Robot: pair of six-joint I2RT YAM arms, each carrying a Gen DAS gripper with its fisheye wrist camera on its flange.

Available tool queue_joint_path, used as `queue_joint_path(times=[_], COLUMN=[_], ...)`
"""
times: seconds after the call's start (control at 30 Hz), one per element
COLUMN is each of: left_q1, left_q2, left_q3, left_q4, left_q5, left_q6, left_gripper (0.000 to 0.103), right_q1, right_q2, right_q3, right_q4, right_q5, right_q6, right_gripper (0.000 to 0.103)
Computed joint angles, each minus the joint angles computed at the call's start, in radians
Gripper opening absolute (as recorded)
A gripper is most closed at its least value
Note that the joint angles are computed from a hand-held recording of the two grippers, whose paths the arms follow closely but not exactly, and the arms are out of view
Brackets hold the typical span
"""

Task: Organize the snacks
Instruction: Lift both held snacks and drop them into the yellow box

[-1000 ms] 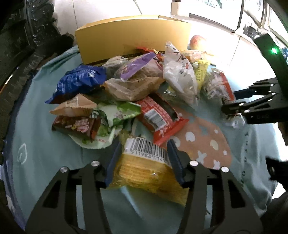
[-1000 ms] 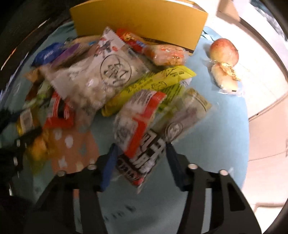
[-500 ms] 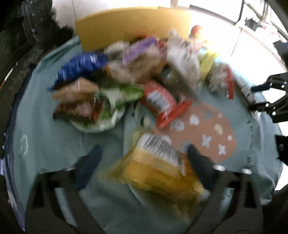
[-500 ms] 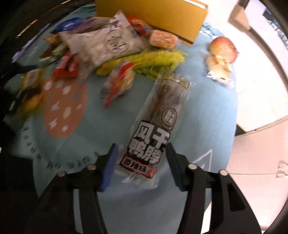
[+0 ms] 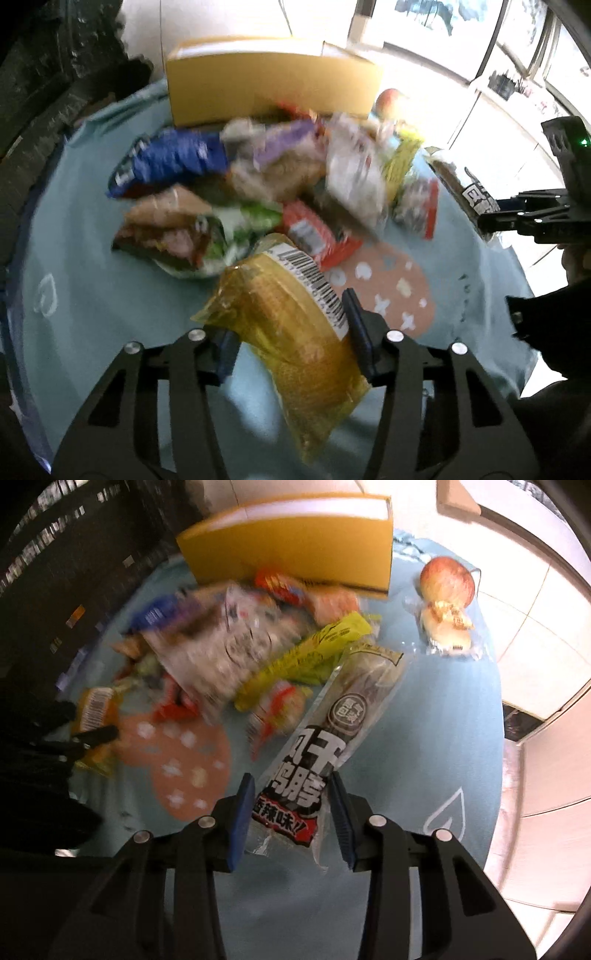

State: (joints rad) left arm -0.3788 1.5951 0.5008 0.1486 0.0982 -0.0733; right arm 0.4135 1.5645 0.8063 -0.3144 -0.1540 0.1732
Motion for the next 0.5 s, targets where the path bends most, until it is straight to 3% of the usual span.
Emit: queue_joint_path(times=[0.33,0.5], left_q1=[0.021,0.049], left_q2=[-0.321,-0.394], left_q3=[-0.014,0.014], left_q4=[-0.119,-0.123], left_q5=[0.018,0.029], left_q6=[0.017,0.032], left_gripper=[0.051,0.051], right_q1=[0.008,0.027], right_q2=[-0.285,-0.306], right_q3=[0.023,0.069], right_q4=[-0.137,-0.137], right_q5=[-0.046,-0.036], right_q6=[0.022,0.015], right_gripper=[0.041,0.041])
